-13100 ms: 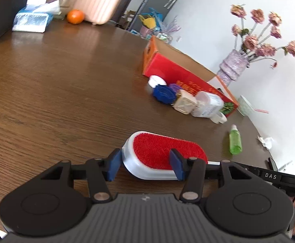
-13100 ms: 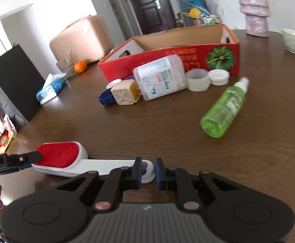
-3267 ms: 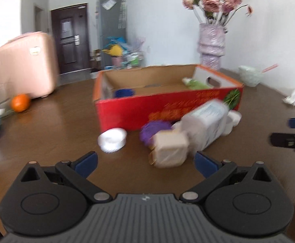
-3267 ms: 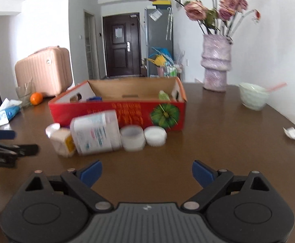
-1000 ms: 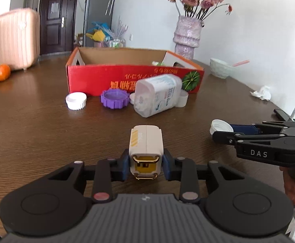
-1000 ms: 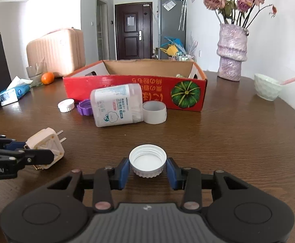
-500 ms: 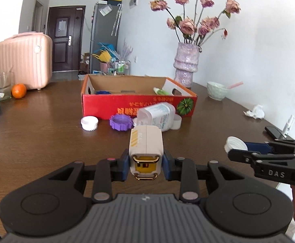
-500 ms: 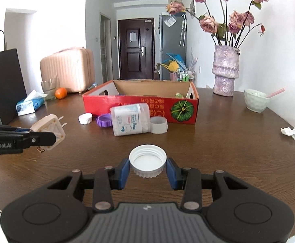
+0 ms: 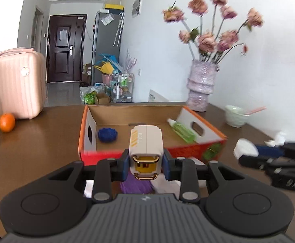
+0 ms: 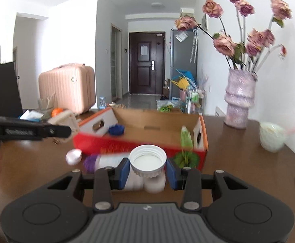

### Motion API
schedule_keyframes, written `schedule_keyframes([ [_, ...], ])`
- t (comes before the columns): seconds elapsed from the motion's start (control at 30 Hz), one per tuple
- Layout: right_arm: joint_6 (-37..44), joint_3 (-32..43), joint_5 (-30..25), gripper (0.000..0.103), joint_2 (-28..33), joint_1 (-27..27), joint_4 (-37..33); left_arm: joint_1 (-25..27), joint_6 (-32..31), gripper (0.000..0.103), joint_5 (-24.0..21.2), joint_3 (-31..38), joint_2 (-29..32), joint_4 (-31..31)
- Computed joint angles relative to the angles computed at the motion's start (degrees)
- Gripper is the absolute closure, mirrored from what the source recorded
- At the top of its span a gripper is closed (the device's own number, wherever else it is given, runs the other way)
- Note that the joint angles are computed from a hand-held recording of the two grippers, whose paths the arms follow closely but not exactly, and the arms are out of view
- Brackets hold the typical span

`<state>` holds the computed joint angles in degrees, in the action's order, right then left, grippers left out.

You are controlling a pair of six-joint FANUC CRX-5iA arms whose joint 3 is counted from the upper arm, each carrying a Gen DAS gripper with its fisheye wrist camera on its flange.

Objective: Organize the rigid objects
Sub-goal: 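Carry the beige container and white lid into the red box, open both grippers, then withdraw both tools from the box back over the table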

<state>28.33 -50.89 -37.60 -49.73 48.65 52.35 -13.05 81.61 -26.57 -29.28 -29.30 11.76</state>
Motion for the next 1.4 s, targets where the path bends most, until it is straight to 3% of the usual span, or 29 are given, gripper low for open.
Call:
schedule_keyframes([
  [0.1, 10.0, 6.2, 11.0, 0.065, 9.4, -10.3, -8.5, 0.8, -0.1, 0.071, 0.5, 5.8, 8.2, -0.3],
  [0.17, 21.5, 13.9, 13.2, 0.065, 17.3, -14.6, -20.1, 1.3, 0.6, 0.071, 0.0, 10.6, 14.0, 0.0],
  [0.23, 34.9, 24.1, 10.7, 0.065, 26.1, -18.2, -33.0, 2.1, 0.1, 0.071, -2.7, 16.3, 20.3, 1.8],
  [0.33, 43.8, 36.8, 5.8, 0.065, 38.3, -22.4, -41.5, 3.5, -0.4, 0.071, -10.0, 25.8, 29.9, 3.2],
  [0.43, 49.8, 48.9, -1.7, 0.065, 48.7, -25.6, -49.7, 2.7, 4.4, 0.071, -14.6, 34.7, 36.8, -4.5],
  [0.5, 48.7, 51.6, -3.2, 0.065, 52.3, -25.5, -47.4, 2.6, 4.8, 0.071, -17.1, 38.6, 40.0, -6.4],
  [0.57, 49.2, 54.9, -5.7, 0.064, 55.6, -25.7, -47.2, 3.6, 3.2, 0.069, -20.2, 41.0, 42.6, -2.9],
  [0.63, 49.8, 58.4, -9.1, 0.063, 58.8, -26.0, -47.8, 3.8, 2.5, 0.049, -22.5, 42.6, 43.7, -2.8],
  [0.7, 49.4, 59.7, -10.4, 0.053, 60.9, -26.1, -47.2, 4.1, 3.2, 0.044, -25.3, 44.2, 44.9, -2.9],
  [0.77, 50.5, 63.3, -14.6, 0.053, 63.1, -26.9, -50.3, 4.6, 3.0, 0.042, -25.3, 43.6, 44.8, -1.7],
  [0.87, 50.2, 61.4, -12.1, 0.041, 61.3, -27.5, -52.6, 4.8, 3.2, 0.038, -25.1, 43.6, 44.7, -1.6],
  [1.07, 49.6, 61.8, -12.6, 0.040, 61.9, -27.7, -52.4, 4.1, 3.5, 0.034, -26.5, 45.2, 45.3, -3.5],
  [1.13, 49.3, 62.0, -12.8, 0.037, 62.0, -27.7, -52.1, 4.0, 3.6, 0.031, -24.3, 43.9, 44.3, -3.8],
  [1.23, 46.4, 59.9, -11.8, 0.035, 61.1, -25.9, -46.2, 3.6, 3.0, 0.024, -20.7, 41.0, 41.5, -4.1],
  [1.4, 46.1, 58.0, -12.1, 0.032, 55.9, -24.8, -44.3, 3.4, 2.9, 0.024, -21.9, 40.2, 36.8, -5.6],
])
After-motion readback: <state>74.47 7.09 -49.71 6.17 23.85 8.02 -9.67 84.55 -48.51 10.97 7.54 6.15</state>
